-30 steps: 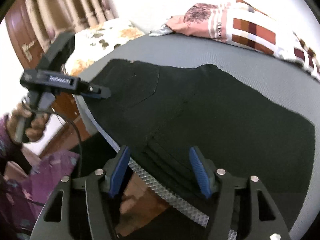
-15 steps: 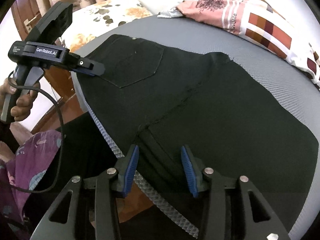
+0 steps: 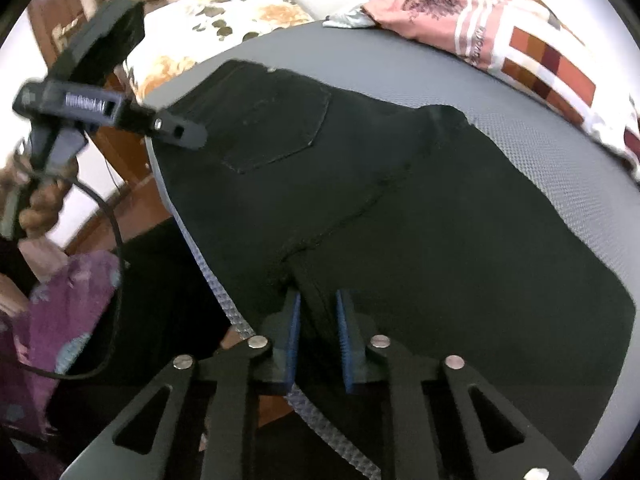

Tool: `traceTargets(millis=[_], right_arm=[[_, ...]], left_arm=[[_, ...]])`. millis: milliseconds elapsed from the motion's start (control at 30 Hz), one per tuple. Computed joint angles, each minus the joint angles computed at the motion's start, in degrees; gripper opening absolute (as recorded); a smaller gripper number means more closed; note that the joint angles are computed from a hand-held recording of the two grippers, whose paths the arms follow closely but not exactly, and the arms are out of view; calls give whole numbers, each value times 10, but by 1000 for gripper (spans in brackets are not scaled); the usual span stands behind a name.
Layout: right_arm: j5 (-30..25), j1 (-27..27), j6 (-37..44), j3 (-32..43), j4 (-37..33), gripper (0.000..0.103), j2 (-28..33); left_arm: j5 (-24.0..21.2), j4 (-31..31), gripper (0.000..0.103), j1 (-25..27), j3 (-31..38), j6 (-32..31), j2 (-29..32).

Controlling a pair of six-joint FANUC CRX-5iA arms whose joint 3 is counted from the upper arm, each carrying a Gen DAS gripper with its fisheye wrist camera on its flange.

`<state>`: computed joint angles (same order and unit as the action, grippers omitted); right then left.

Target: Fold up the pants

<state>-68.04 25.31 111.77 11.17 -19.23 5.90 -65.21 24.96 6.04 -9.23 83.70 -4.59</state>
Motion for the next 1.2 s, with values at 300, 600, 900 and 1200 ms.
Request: traceTargets(millis=[300,600,900,1200], right_arm=[[23,10,1,-21,10,13,-12],[20,4,10,-31,-10,12,-30],[37,19,1,-52,5,12,-48],[0,-13,10,-22,-58,25,-31]], left_arm=[[-1,6,73,0,0,-4,4],[-4,10,73,4,2,-4,7],[-6,4,74,2,7,-1,8],[-7,1,74,1,9,-2,10]])
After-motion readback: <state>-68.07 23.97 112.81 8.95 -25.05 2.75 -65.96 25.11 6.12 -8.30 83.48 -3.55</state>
